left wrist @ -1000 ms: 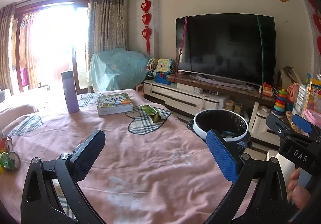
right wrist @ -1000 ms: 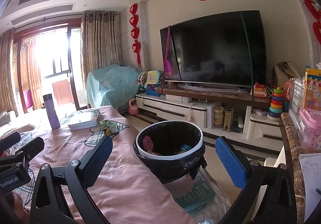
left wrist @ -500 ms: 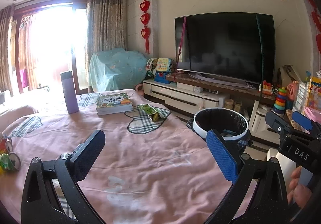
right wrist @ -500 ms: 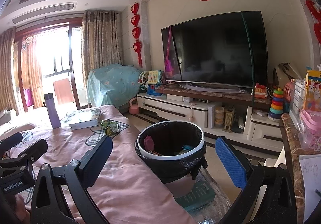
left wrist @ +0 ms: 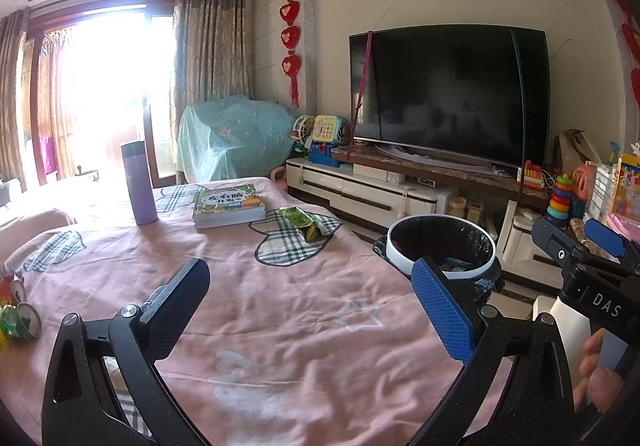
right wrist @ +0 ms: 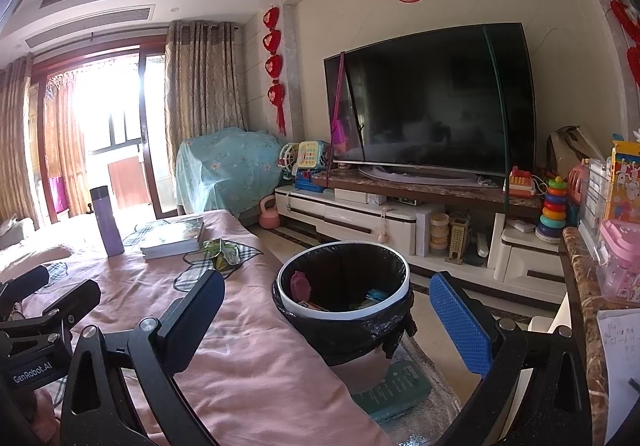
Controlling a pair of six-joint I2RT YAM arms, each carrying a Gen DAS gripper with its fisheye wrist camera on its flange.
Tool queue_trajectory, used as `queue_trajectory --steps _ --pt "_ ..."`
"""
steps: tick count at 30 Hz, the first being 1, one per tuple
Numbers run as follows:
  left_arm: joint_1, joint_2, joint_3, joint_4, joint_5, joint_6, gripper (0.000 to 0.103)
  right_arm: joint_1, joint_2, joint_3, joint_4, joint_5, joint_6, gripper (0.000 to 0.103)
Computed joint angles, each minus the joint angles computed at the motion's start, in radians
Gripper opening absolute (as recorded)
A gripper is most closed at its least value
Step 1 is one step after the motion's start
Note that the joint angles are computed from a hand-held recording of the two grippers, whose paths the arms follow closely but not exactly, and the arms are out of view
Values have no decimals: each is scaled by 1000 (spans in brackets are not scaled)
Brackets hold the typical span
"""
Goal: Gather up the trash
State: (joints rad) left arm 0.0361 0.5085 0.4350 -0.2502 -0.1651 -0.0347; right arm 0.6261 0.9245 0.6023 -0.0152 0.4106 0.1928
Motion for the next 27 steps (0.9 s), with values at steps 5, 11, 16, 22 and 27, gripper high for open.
queue_trajectory --steps 5,11,16,22,27 --pt "12 0 0 2 11 3 103 10 4 6 0 6 0 103" --pt "29 -1 0 0 27 8 103 20 9 14 -2 13 4 103" --pt "32 3 0 4 31 9 103 20 9 20 -10 8 4 103" --pt "53 10 -4 12 47 16 103 23 20 21 -3 5 8 103" --pt "79 13 -4 15 66 23 103 20 27 18 4 -6 12 103"
